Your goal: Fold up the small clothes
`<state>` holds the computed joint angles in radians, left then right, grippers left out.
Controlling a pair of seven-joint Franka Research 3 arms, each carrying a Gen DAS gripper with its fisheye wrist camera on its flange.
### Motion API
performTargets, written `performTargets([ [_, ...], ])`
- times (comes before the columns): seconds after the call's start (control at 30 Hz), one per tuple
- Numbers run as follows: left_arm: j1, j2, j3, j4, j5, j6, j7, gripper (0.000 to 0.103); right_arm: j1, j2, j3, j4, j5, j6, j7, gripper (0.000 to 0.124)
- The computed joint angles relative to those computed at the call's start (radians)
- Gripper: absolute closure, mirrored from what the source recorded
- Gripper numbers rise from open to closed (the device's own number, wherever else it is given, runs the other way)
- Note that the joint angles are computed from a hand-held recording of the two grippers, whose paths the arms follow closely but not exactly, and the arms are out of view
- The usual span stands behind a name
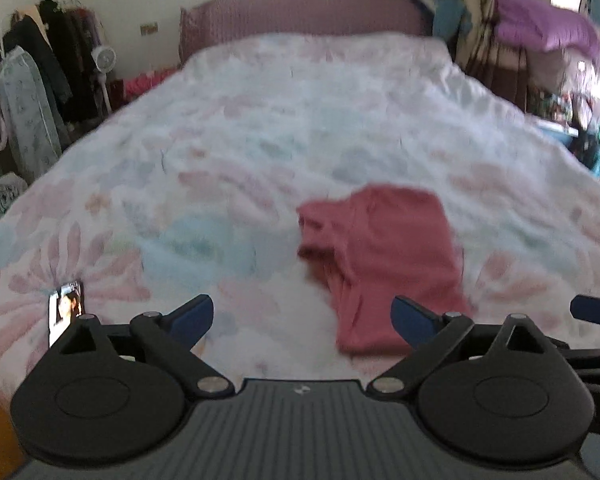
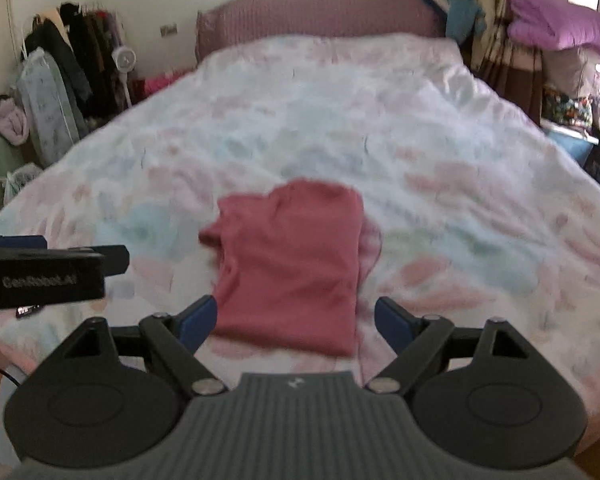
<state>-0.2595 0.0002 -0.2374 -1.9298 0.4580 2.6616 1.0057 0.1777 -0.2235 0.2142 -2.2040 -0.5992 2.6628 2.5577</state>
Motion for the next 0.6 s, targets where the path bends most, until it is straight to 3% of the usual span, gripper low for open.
performTargets([
  [0.13,-0.009,-0.03,-0.007,-0.044,-0.056,-0.034,0.042,0.0,0.019,0.007,0.004,-0.01,0.026,-0.038,0.004,0.042],
  [0.4,-0.015,-0.084,-0.017,-0.103,-0.049,-0.07,0.031,0.0,0.039,-0.035,0.015,-0.064,0.038,-0.058,0.028,0.042],
  [0.6,-0.016,-0.127,-0.02,-0.142,-0.061,-0.059,0.034,0.0,0.028,-0.085,0.045,-0.103,0.032,-0.071,0.05,0.042],
])
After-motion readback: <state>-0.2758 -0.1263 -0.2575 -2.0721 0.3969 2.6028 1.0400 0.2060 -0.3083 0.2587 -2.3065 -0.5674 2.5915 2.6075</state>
